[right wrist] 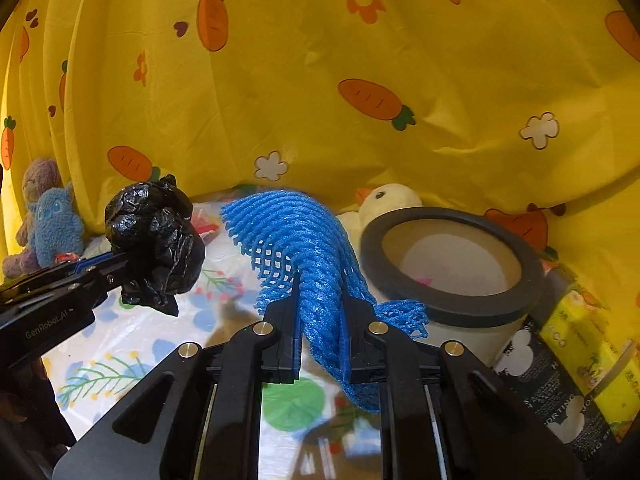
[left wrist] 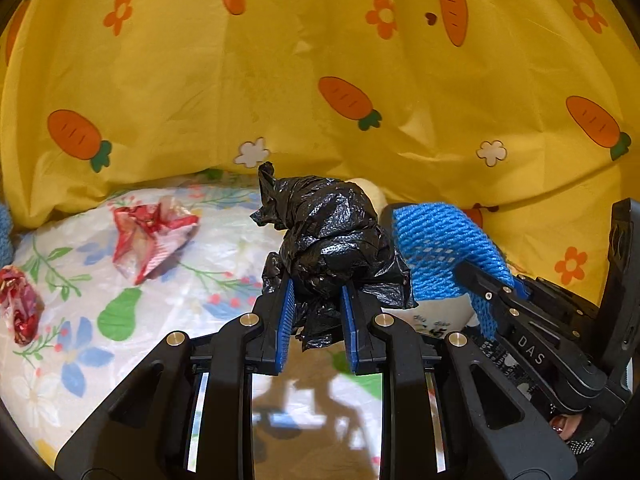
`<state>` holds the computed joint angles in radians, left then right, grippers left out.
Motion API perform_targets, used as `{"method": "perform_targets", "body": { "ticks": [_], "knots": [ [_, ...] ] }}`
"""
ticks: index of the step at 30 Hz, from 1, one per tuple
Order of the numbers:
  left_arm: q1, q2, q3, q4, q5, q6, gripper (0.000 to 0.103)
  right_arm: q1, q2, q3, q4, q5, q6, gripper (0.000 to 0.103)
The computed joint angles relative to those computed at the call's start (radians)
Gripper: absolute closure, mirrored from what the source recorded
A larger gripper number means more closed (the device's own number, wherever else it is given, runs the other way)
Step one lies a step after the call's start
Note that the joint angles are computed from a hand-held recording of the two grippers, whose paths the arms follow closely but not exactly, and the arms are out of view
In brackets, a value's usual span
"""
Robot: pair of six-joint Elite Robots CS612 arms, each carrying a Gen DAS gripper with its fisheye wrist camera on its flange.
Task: Collect trash
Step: 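Carry the black bag and blue mesh over the white bin with both tools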
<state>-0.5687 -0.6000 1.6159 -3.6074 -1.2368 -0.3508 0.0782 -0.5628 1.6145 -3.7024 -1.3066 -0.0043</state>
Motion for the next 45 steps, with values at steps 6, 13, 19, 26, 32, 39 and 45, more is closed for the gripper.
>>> {"method": "perform_targets", "body": {
  "ticks": [6, 13, 19, 26, 32, 39, 45],
  "knots": [
    [-0.019, 0.045, -0.116, 0.047, -0.067, 0.04, 0.082, -0.039, 0.0, -0.002, -0.029, -0.078, 0.055, 0.088],
    [-0.022, 0.109, -0.258, 0.108, -0.137, 0.066, 0.082, -0.067, 0.012, -0.03, -0.007, -0.13, 0.085, 0.088],
    [-0.018, 0.158, -0.354, 0.175, -0.174, 0.089, 0.082, -0.078, 0.025, -0.066, 0.031, -0.145, 0.106, 0.088],
    [-0.011, 0.199, -0.418, 0.217, -0.206, 0.082, 0.082, -0.078, 0.043, -0.105, 0.082, -0.139, 0.087, 0.088],
    [-0.004, 0.217, -0.448, 0.243, -0.237, 0.083, 0.081, -0.084, 0.052, -0.124, 0.117, -0.121, 0.08, 0.088],
    [-0.003, 0.228, -0.467, 0.263, -0.242, 0.086, 0.079, -0.091, 0.061, -0.14, 0.146, -0.102, 0.091, 0.087],
    [-0.003, 0.231, -0.473, 0.266, -0.251, 0.088, 0.076, -0.093, 0.067, -0.153, 0.167, -0.095, 0.095, 0.087]
  ]
}}
